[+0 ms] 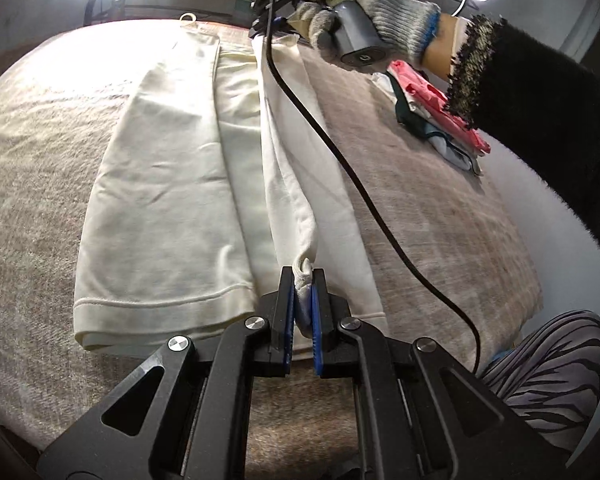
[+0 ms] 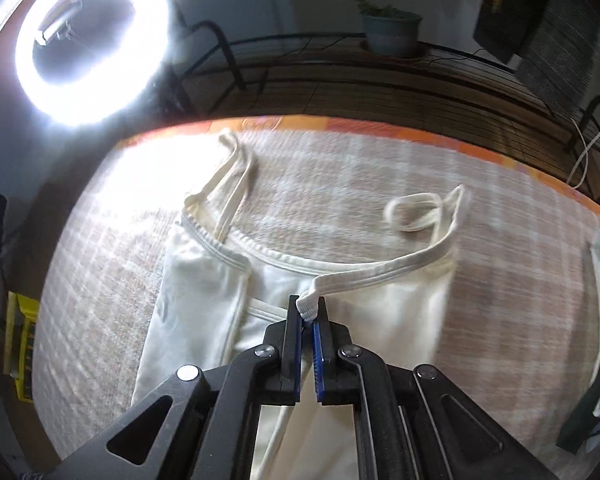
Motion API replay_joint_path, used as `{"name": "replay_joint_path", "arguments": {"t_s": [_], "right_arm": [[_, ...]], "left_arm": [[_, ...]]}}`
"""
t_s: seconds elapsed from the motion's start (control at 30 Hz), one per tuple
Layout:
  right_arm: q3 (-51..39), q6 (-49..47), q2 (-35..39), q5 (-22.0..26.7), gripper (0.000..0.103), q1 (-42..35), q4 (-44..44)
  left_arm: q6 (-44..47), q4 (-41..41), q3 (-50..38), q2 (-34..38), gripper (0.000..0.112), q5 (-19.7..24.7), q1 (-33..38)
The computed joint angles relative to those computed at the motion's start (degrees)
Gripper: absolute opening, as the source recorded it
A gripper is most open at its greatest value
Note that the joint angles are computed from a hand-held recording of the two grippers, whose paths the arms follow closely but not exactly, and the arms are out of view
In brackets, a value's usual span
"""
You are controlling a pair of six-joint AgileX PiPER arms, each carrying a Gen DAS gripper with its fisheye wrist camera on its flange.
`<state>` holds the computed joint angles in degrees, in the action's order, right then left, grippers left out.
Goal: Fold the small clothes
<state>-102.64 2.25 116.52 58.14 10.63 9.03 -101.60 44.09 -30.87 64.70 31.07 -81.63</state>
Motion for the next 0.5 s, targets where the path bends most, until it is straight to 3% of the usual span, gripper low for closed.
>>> {"name": "replay_joint_path", "arguments": {"t_s": [0.13, 0.17, 0.2, 0.27, 0.43, 0.5], "right_arm": [[-0.26, -0.31, 2.52, -0.69, 0.005, 1.01, -0.27], [0.95, -0.79, 2.11, -1.41, 0.009, 0.78, 0.26], [2.75, -1.89, 1.08, -2.43, 0.023, 0.15, 2.02], [7.18, -4.73, -2.19, -4.57, 0.029, -1.72, 6.37], [21.35, -12.95, -15.75, -7.11, 0.030, -8.83, 16.11], [27.54, -16.23, -22.75, -7.13, 0.030, -12.06, 18.86]], "left_arm": [[3.84, -3.02, 0.12, 1.15, 0.005, -3.08, 2.26], [5.22, -3.99, 0.14, 0.74, 0.005, -2.93, 2.71], [5.87, -4.51, 0.20, 0.24, 0.005, -2.59, 2.79], [7.96, -6.24, 0.49, -0.95, 0.006, -2.42, 3.26], [8.94, -6.72, 0.85, -6.02, 0.012, 3.82, -0.34], [4.99, -4.61, 1.70, -9.45, 0.012, 9.09, -4.97]]}}
